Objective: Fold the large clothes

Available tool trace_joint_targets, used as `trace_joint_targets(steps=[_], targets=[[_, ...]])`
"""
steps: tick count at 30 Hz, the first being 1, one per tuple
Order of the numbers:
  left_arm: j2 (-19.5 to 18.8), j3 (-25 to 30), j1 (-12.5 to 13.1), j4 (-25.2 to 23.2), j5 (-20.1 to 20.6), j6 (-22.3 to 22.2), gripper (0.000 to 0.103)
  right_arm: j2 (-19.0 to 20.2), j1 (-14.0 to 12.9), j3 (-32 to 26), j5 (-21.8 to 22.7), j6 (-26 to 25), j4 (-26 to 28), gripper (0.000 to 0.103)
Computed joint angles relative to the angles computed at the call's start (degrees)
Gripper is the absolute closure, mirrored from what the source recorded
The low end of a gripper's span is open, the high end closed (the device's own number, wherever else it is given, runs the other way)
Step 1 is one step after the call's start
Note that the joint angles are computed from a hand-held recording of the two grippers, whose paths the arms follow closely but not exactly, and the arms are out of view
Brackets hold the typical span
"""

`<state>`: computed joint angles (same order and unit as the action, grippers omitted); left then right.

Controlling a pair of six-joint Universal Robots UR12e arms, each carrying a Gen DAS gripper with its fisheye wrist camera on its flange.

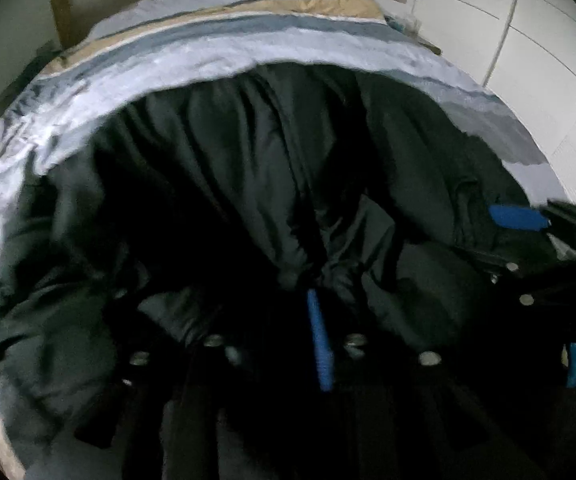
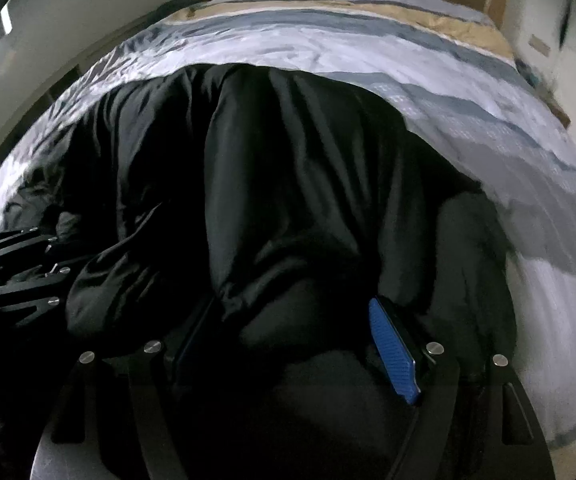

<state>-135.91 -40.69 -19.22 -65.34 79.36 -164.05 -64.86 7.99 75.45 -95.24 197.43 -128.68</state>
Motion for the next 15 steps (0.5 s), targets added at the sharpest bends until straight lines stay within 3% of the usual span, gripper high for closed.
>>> trace_joint_targets(steps=[2,4,15], targets=[[1.75,-1.70,0.17,1.22,0.13,-0.67,0.062,-1.25,-0.04,0.99,0.66,2.13,0.10,0.025],[3.22,-2.89,0.32,1.35,0.01,-0.83,0.059,-2.27,0.17,1.63,0.32,3.10,0.74,0.020],[9.45,-7.43,1.13,-0.74,0.09,2.13,0.058,-7.92,1.83,5.58,0.29,8.26,2.60,0.017]])
